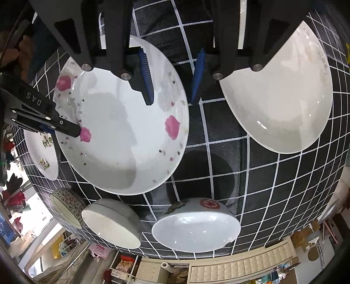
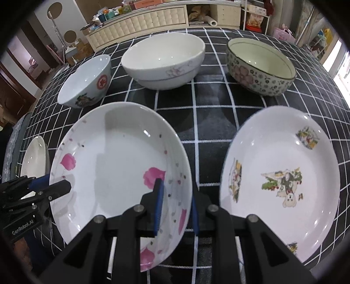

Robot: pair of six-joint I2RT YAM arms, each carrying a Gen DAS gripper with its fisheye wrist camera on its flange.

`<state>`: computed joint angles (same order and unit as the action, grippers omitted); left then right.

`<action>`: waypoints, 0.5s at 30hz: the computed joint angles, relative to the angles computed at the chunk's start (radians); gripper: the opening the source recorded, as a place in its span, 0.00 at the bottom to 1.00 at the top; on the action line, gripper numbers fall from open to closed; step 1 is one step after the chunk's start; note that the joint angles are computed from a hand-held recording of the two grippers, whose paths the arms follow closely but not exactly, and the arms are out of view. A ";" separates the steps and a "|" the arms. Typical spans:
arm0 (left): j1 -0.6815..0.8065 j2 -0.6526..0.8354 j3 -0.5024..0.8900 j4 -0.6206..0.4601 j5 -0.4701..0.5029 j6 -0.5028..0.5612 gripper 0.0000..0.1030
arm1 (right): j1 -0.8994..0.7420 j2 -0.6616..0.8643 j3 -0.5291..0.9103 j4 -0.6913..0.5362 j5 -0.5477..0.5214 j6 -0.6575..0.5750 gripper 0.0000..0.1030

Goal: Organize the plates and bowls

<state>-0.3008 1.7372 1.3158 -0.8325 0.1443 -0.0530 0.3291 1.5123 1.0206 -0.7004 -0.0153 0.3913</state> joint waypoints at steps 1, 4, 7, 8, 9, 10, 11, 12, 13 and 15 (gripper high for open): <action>-0.001 0.005 0.002 -0.001 0.002 0.001 0.26 | 0.000 0.001 0.002 -0.002 0.000 -0.002 0.26; -0.008 0.017 0.001 0.000 0.003 0.010 0.23 | 0.007 -0.009 -0.009 0.008 0.007 0.001 0.26; -0.009 0.018 -0.005 0.013 0.006 0.011 0.23 | 0.016 -0.009 -0.006 0.001 0.018 0.000 0.26; -0.006 0.018 -0.004 0.012 0.010 0.010 0.23 | 0.014 -0.008 -0.003 -0.002 0.016 0.001 0.25; -0.004 0.017 -0.005 0.013 0.012 0.008 0.22 | 0.016 -0.005 -0.002 -0.001 0.016 0.006 0.25; -0.005 0.015 -0.006 0.015 0.010 0.005 0.22 | 0.019 -0.006 -0.002 -0.001 0.019 0.013 0.25; -0.010 0.014 -0.009 0.018 0.001 0.006 0.22 | 0.025 -0.004 0.000 -0.002 0.027 0.018 0.25; -0.015 0.011 -0.010 0.019 -0.010 0.007 0.22 | 0.031 -0.003 0.003 -0.006 0.036 0.024 0.25; -0.023 0.011 -0.009 0.018 -0.023 0.011 0.22 | 0.033 0.000 0.009 -0.013 0.035 0.034 0.24; -0.030 0.010 -0.008 0.014 -0.036 0.018 0.22 | 0.023 -0.003 0.010 -0.016 0.015 0.050 0.22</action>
